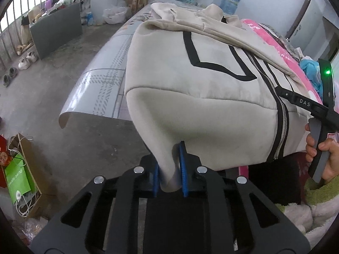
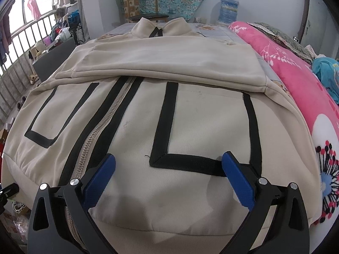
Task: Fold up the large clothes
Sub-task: 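Lift the jacket hem high with the left gripper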
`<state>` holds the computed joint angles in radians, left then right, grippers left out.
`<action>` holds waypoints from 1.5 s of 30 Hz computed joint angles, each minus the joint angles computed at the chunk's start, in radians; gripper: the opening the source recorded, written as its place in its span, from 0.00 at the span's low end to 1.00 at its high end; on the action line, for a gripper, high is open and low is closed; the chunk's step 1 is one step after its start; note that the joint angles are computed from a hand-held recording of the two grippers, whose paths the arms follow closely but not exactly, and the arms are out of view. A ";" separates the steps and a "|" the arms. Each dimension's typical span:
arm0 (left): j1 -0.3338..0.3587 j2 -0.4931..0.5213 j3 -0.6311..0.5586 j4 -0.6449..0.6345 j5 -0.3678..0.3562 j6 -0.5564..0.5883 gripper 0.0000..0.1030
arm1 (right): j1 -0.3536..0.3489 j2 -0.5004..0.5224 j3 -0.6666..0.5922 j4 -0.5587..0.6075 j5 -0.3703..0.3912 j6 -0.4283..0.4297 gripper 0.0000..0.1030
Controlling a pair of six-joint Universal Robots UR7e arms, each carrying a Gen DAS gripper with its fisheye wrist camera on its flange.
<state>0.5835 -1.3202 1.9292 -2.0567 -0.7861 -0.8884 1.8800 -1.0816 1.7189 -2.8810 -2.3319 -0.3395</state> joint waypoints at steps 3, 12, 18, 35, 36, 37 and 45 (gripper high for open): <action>0.000 0.002 -0.006 0.017 0.001 -0.013 0.15 | 0.000 0.000 0.001 -0.001 -0.001 0.001 0.94; -0.003 0.022 -0.023 0.063 0.018 -0.019 0.15 | -0.003 -0.003 0.007 -0.019 0.007 -0.015 0.94; -0.005 0.022 -0.022 0.069 0.022 -0.021 0.15 | -0.004 -0.008 0.008 -0.009 0.013 -0.016 0.94; -0.008 0.013 0.002 0.026 0.021 0.005 0.15 | 0.015 -0.219 0.172 0.182 0.050 0.103 0.94; -0.008 0.011 0.004 0.022 0.020 0.008 0.15 | 0.012 -0.236 0.186 0.202 0.051 0.115 0.94; -0.008 0.008 0.007 0.018 0.020 0.010 0.15 | 0.010 -0.253 0.199 0.219 0.050 0.126 0.94; -0.005 0.005 0.009 0.010 0.012 0.015 0.15 | -0.039 -0.426 0.275 0.373 0.061 0.269 0.93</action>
<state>0.5781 -1.3154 1.9381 -2.0471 -0.7742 -0.8731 1.8409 -1.5078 1.9942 -2.5083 -2.2705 -0.0701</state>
